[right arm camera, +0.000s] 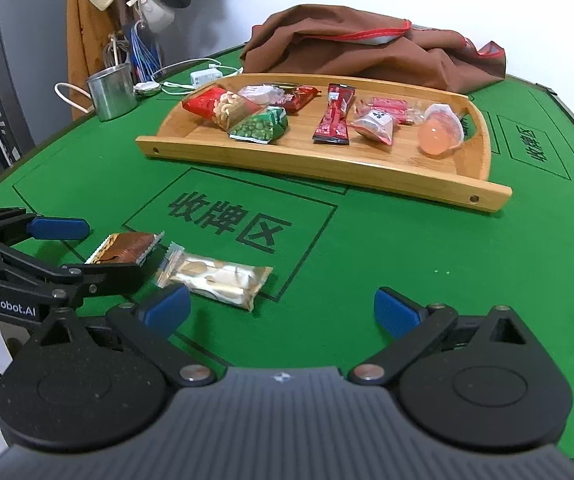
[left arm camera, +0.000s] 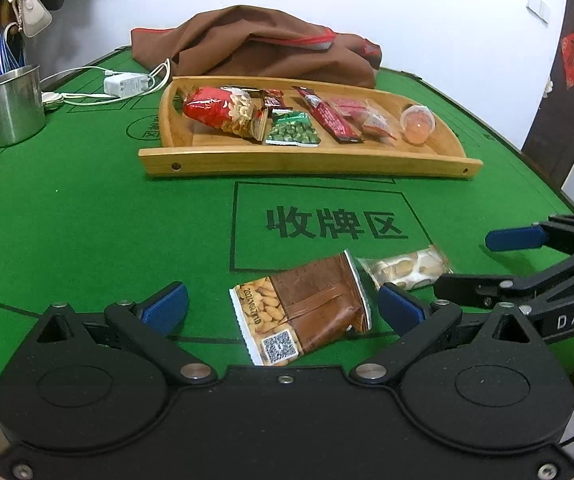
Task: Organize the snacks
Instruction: 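Grasp the brown nut bar with the left tool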
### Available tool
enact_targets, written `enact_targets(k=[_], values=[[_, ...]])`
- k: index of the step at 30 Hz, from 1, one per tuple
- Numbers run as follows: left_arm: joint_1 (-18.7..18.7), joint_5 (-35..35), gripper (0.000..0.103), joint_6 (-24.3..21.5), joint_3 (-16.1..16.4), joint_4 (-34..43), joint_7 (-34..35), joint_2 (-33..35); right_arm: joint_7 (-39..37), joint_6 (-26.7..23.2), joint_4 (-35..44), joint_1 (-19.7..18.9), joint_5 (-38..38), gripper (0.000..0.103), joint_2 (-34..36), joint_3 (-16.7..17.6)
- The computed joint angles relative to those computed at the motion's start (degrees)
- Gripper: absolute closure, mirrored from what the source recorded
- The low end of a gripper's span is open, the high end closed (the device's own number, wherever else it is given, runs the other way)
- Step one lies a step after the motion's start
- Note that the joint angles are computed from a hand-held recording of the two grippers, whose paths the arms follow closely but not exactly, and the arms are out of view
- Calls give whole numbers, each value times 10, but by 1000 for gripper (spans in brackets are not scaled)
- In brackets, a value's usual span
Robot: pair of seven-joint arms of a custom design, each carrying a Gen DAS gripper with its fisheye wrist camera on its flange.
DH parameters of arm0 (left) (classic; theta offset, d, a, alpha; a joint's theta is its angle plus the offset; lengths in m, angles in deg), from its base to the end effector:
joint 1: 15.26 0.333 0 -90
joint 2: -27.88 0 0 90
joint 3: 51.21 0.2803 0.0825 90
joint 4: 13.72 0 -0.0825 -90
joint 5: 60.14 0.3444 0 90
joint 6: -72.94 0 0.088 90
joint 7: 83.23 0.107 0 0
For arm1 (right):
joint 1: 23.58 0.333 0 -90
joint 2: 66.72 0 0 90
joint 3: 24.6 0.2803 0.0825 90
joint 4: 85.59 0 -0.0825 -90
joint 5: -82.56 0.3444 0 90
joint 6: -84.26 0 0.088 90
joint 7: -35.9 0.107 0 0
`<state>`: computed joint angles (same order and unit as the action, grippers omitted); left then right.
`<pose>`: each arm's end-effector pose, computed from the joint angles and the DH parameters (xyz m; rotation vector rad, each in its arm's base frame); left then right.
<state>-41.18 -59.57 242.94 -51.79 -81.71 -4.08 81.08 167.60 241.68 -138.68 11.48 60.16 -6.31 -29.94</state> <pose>0.6719 -0.3325 0.3228 -1.5509 2.0478 -1.0448 0.6421 0.4246 0.3194 -1.8309 1.5374 -0.5779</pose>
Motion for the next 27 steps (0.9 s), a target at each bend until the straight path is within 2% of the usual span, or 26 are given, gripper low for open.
enact_targets(k=[4, 6, 8, 10, 12, 15, 21, 23, 25, 27], values=[[8, -7, 12, 1, -13, 4, 4, 2, 4, 2, 0, 0, 1, 0, 1, -1], [5, -8, 15, 3, -9, 1, 4, 1, 2, 3, 1, -2, 3, 0, 2, 1], [1, -4, 20, 6, -3, -4, 4, -2, -3, 0, 8, -3, 6, 0, 6, 4], [-2, -2, 31, 12, 0, -11, 5, -5, -8, -3, 17, -4, 9, 0, 12, 7], [11, -7, 37, 23, -21, -20, 22, -9, -14, -6, 26, -5, 13, 0, 18, 9], [19, -17, 46, 37, -33, -32, 40, -14, -22, -10, 39, -5, 20, 0, 25, 12], [4, -28, 49, 40, -15, -35, 42, -17, -38, -22, 75, -5, 33, 0, 46, 15], [-14, -24, 49, 44, 13, -38, 26, -18, -45, -28, 91, -4, 39, 0, 56, 16], [-35, -17, 41, 44, 45, -37, 3, -16, -51, -35, 108, -2, 43, 0, 65, 14], [-42, -11, 37, 39, 57, -35, -11, -14, -56, -42, 121, -1, 46, 0, 73, 13]])
